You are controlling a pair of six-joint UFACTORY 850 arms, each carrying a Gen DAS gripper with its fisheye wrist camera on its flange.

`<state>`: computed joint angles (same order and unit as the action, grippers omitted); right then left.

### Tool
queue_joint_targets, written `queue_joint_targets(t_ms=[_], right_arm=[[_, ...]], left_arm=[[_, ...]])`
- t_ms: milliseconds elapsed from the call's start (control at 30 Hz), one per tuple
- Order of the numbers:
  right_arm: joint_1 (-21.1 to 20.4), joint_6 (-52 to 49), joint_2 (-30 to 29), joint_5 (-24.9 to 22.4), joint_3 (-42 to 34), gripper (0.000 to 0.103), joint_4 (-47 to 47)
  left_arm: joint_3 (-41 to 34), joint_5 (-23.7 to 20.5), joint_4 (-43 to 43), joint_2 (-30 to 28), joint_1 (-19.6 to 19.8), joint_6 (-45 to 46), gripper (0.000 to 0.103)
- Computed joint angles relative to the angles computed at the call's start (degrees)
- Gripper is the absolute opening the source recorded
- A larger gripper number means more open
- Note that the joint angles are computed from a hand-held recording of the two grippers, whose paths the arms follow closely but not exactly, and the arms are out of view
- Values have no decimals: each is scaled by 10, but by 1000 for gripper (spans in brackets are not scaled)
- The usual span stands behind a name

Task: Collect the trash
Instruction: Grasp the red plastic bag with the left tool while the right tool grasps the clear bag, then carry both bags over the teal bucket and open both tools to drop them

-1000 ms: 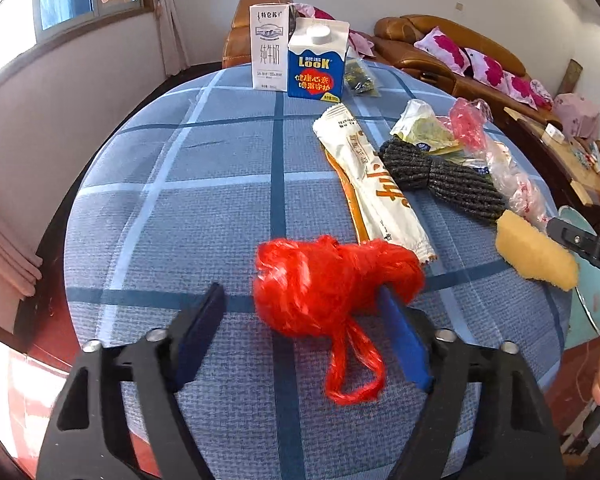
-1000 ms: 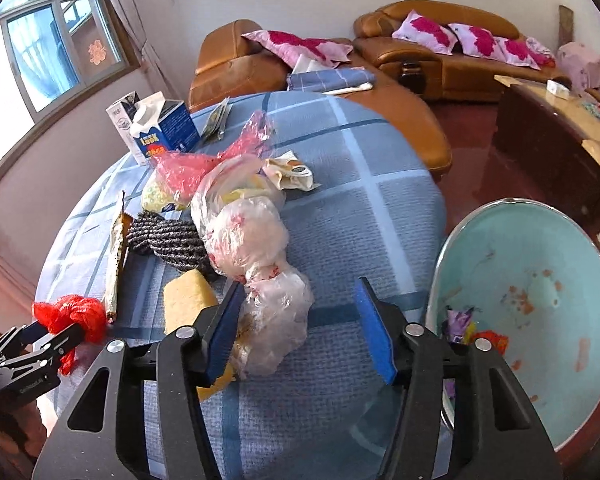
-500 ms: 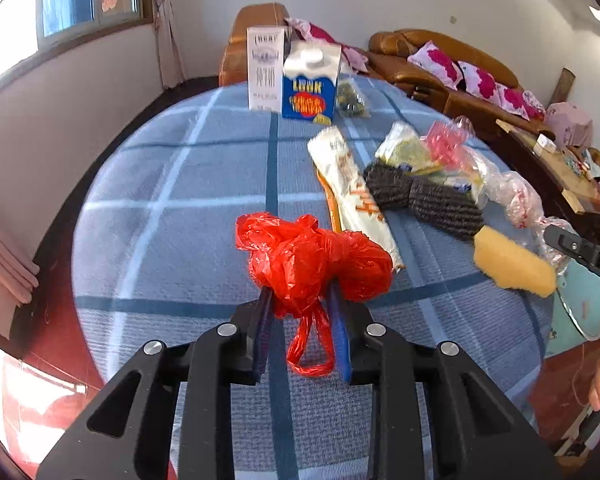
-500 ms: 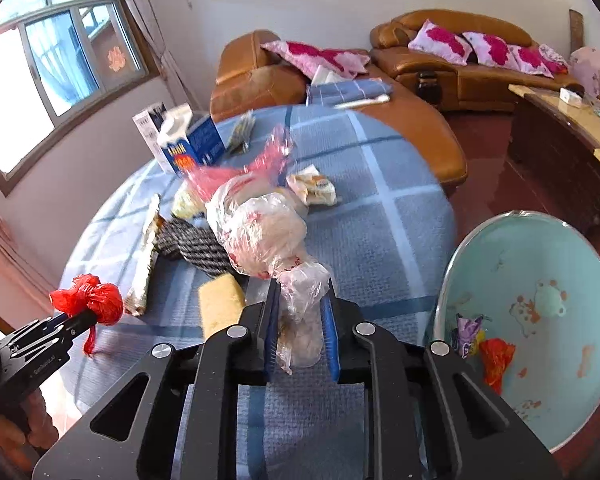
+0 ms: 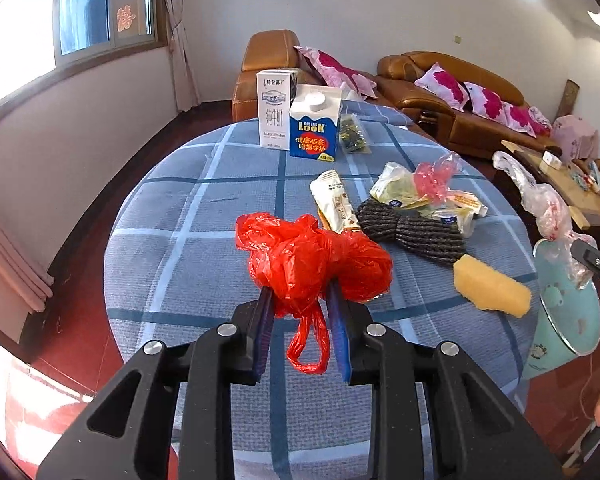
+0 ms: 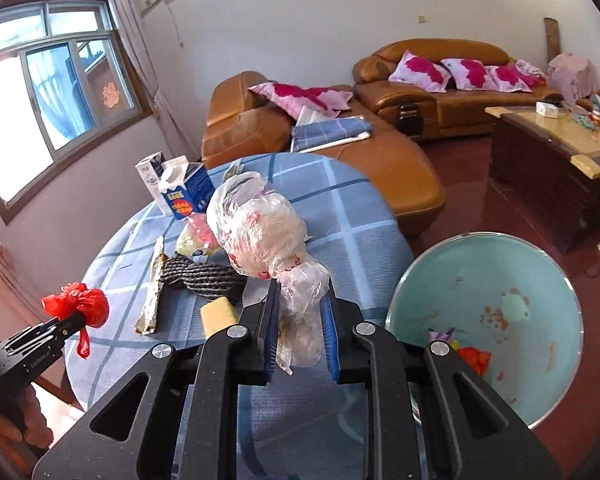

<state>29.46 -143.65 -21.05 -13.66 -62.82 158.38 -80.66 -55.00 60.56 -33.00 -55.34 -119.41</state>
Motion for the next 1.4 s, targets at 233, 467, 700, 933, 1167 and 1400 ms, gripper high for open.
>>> queue_joint_targets(t_ms=[233, 467, 700, 933, 1167, 1400], right_arm=[[-12, -21, 19, -13, 25, 20, 30], [-24, -33, 31, -25, 44, 20, 56], [-31, -67, 41, -30, 59, 20, 103], [-40, -75, 45, -32, 66, 20, 117], [-47, -96, 52, -36, 76, 20, 146], [-55, -111, 56, -40, 83, 20, 172]], left_arm=[[-33, -12, -3, -15, -7, 19, 26], [-63, -23, -9, -31, -12, 40, 26], [-94, -27, -10, -49, -14, 61, 26], [-141, -25, -11, -77, -16, 97, 26], [-199, -26, -12, -110, -16, 135, 26], [-282, -32, -17, -158, -17, 193, 26]])
